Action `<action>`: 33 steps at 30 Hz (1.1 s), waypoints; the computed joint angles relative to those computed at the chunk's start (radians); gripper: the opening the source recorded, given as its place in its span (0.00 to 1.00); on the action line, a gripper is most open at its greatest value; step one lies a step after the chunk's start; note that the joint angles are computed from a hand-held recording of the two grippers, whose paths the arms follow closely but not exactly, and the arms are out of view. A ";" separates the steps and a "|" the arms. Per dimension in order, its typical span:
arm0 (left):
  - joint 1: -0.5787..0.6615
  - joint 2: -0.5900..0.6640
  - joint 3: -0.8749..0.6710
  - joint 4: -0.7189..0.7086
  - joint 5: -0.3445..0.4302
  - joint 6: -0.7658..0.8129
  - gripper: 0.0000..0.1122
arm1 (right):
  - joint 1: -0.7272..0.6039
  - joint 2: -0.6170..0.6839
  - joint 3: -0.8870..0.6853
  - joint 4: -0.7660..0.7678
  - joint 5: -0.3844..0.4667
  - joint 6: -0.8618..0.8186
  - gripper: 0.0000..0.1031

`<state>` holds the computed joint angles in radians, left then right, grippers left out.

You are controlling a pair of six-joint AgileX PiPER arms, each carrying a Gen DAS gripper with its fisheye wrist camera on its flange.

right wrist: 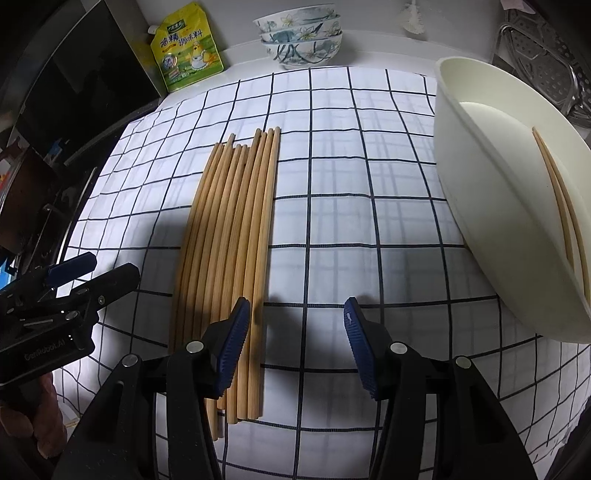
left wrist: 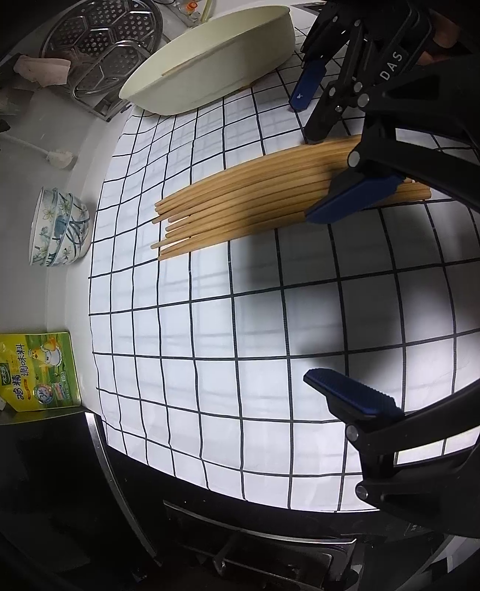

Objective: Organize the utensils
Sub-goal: 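Move both open tools back to the chopstick bundle on the cloth, then close the left tool on one chopstick while the right tool grasps another chopstick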

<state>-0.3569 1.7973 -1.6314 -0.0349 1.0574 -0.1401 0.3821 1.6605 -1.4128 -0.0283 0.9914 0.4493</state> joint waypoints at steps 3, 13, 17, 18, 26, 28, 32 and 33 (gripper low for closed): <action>-0.006 0.002 0.006 0.004 -0.002 -0.003 0.71 | 0.011 0.016 -0.012 -0.023 0.009 0.019 0.49; -0.021 0.014 0.002 0.009 -0.006 -0.008 0.71 | 0.036 0.028 -0.025 -0.070 0.024 0.018 0.50; -0.024 0.020 -0.002 0.005 -0.007 0.003 0.71 | 0.033 0.025 -0.021 -0.077 0.033 0.017 0.50; -0.027 0.022 -0.001 0.006 -0.009 0.004 0.71 | 0.030 0.023 -0.018 -0.080 0.034 0.019 0.49; -0.041 0.024 0.016 0.019 -0.027 0.001 0.71 | 0.002 -0.002 0.013 -0.097 0.037 0.037 0.49; -0.044 0.027 0.020 0.027 -0.034 -0.003 0.71 | -0.009 -0.009 0.022 -0.097 0.036 0.038 0.49; -0.050 0.037 0.021 0.035 -0.041 -0.007 0.71 | -0.015 -0.015 0.024 -0.093 0.030 0.036 0.49; -0.053 0.040 0.020 0.039 -0.042 -0.007 0.71 | -0.014 -0.018 0.025 -0.094 0.028 0.035 0.49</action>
